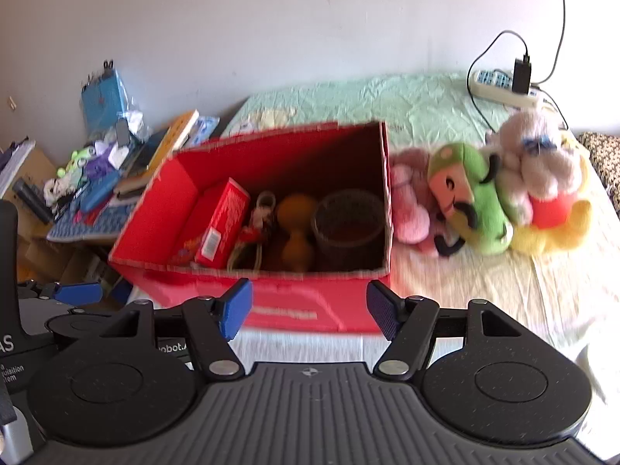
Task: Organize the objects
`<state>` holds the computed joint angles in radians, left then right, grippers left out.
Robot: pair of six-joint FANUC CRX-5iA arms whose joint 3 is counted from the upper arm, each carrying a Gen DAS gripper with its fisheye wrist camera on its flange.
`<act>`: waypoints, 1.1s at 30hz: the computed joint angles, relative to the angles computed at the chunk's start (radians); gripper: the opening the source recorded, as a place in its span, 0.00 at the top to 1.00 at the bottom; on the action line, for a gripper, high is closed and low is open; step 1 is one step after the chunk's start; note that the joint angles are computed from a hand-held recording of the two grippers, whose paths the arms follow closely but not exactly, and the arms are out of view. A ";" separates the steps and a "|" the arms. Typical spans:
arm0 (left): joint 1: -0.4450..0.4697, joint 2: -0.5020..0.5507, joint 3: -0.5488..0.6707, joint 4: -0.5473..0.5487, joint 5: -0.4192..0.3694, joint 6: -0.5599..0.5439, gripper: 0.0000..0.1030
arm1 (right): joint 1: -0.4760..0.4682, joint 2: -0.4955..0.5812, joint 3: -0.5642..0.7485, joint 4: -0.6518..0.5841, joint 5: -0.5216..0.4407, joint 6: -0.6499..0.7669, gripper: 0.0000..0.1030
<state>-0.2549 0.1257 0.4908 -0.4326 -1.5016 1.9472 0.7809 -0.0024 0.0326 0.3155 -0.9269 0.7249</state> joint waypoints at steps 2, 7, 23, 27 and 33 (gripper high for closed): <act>-0.010 -0.005 -0.012 -0.008 -0.018 0.012 0.03 | 0.003 -0.007 -0.006 -0.023 -0.013 0.013 0.34; -0.015 -0.026 -0.051 0.003 -0.048 0.042 0.03 | 0.015 -0.027 -0.023 -0.063 -0.032 0.031 0.33; 0.033 -0.022 0.001 0.037 -0.094 -0.020 0.04 | 0.008 0.021 0.084 -0.121 -0.091 0.054 0.32; 0.059 -0.002 0.052 0.038 -0.052 -0.076 0.02 | 0.001 0.053 0.133 -0.083 -0.075 0.049 0.32; 0.112 0.039 0.090 0.086 0.017 -0.151 0.02 | 0.004 0.105 0.171 0.010 -0.059 -0.006 0.32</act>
